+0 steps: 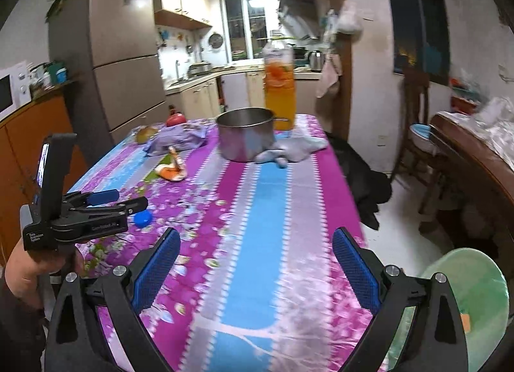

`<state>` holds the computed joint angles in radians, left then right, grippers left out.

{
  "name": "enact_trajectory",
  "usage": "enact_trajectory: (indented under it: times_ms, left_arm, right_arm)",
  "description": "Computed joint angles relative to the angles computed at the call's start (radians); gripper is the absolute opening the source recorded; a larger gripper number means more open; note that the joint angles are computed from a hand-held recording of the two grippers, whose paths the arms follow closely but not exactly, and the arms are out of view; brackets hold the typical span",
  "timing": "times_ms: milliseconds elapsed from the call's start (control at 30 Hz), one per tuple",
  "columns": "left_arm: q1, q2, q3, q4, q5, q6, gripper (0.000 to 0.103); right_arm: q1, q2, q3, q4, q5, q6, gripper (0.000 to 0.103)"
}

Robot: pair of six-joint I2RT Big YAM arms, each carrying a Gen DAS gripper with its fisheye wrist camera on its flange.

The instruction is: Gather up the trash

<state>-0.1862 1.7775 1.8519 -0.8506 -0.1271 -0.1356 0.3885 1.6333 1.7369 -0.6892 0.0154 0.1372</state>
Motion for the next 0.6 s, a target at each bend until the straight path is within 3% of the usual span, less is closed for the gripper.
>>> enact_trajectory:
  times_ms: [333,367,467,600]
  left_arm:
    - [0.054,-0.006,-0.021,0.005,0.015,0.000,0.069]
    - [0.057,-0.009,-0.027,0.006,0.014,-0.005,0.073]
    - [0.055,-0.044,-0.076,0.055,0.011,-0.005,0.079]
    - [-0.002,-0.178,-0.254,0.231,-0.016,0.078,0.096]
  right_arm:
    - [0.058,0.100,0.121,-0.040,-0.016,-0.001,0.095]
    - [0.060,0.099,0.116,-0.029,-0.016,0.000,0.095]
    - [0.080,0.046,0.027,0.083,0.019,0.029,0.095]
    - [0.112,-0.100,-0.189,0.272,0.141,0.051,0.098]
